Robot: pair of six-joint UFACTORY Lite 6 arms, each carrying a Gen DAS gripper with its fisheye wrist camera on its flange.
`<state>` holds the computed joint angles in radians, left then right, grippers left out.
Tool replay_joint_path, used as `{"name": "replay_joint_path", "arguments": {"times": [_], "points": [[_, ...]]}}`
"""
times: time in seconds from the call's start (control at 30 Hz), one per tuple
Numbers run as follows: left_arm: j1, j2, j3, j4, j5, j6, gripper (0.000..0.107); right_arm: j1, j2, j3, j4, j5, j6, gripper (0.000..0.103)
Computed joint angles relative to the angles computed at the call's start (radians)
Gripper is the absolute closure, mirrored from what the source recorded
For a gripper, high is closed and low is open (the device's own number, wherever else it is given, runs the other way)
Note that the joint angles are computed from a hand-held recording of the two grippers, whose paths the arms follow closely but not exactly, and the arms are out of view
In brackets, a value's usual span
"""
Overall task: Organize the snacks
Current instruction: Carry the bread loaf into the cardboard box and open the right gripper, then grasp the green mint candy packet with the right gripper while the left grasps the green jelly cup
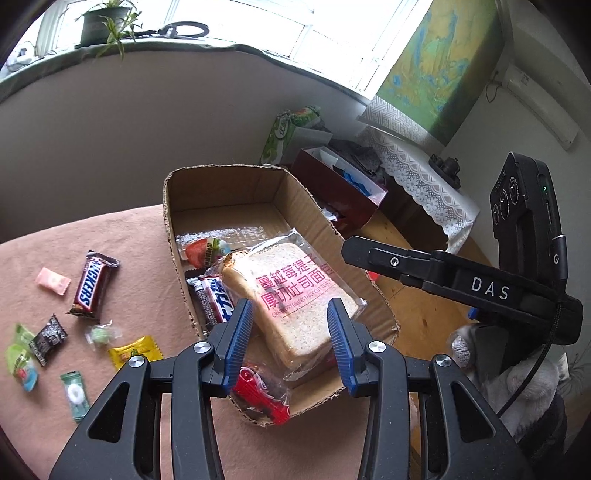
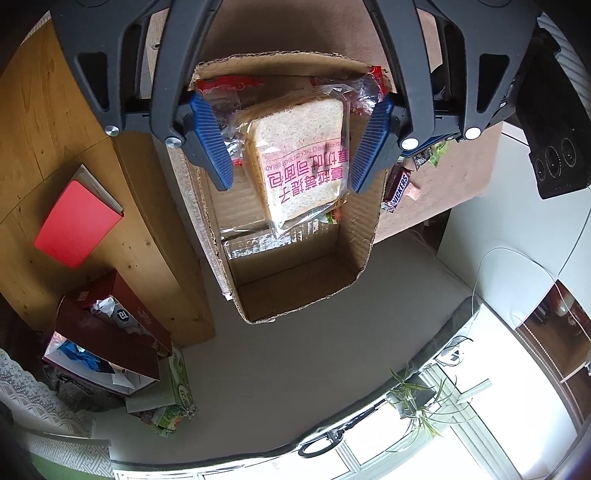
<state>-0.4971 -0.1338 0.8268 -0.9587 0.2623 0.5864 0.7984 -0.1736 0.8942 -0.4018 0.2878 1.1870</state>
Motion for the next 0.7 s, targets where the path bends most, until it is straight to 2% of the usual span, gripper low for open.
{"name": "replay_joint_path", "arguments": {"times": [0.23, 0.4, 0.53, 0.7], "points": [[0.090, -0.178, -0.115, -0.041, 0.061, 0.049, 0.068, 0.144, 0.024, 0.067, -0.286, 0.098, 0.308, 0.030], [0.228, -0.366, -0.243, -0.053, 0.135, 0.102, 0.064, 0.299, 0.051, 0.121, -0.527, 0.154, 0.562, 0.030], [0.412, -0.516, -0.348, -0.054, 0.254, 0.168, 0.064, 0.421, 0.123, 0.197, -0.651, 0.217, 0.702, 0.030], [0.760, -0.625, -0.430, -0.072, 0.480, 0.345, 0.064, 0.540, 0.252, 0.319, -0.752, 0.291, 0.805, 0.030]]}}
